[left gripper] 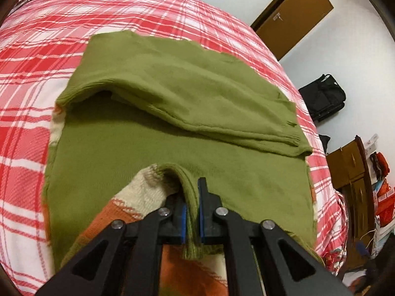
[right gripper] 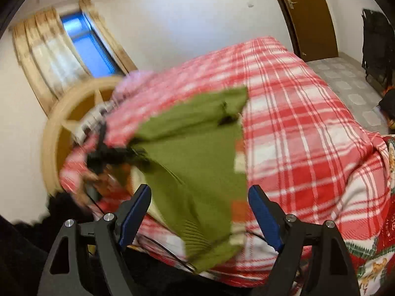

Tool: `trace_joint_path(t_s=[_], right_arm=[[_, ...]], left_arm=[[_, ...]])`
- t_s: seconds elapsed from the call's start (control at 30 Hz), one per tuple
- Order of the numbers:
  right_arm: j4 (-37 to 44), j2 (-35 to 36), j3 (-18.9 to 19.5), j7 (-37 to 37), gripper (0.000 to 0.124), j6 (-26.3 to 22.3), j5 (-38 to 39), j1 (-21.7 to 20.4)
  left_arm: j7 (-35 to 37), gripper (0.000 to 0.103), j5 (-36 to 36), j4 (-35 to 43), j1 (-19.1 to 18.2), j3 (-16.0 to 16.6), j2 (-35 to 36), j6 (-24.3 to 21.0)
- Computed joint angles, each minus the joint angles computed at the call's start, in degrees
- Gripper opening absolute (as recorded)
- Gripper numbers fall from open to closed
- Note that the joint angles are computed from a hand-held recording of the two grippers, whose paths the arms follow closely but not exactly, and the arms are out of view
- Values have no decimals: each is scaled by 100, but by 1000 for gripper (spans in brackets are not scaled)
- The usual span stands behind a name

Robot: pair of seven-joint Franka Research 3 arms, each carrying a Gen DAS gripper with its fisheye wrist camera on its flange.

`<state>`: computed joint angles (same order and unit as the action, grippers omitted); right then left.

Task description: Fold small clothes

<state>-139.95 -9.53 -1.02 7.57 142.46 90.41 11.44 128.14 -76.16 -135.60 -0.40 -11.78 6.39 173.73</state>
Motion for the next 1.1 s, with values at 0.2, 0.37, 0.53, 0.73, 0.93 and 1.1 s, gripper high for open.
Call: trace_joint_path(t_s=[0.2, 0.37, 0.53, 0.73, 0.93, 1.1], right_arm=[[-329, -1330, -634, -315, 82, -436, 388, -549], [-446, -1286, -314, 55, 82, 276, -919, -462], [-145, 171, 26, 338, 82, 339, -1414, 58], [166, 1188, 611, -142, 68, 1697, -1585, 571], [426, 1747, 785, 642, 11, 1874, -2750, 646], [782, 1853, 978, 336, 9, 2021, -1990, 487]], left_arm=[[137, 7, -294, 200, 107, 83, 93, -249], [290, 7, -556, 282, 93, 56, 155, -135], [176, 7, -477, 178, 19, 75, 83, -40], [115, 7, -373, 43, 14, 117, -72, -117], [241, 8, -187, -56, -38, 138, -152, -72], [22, 17, 848, -389, -48, 224, -506, 149]])
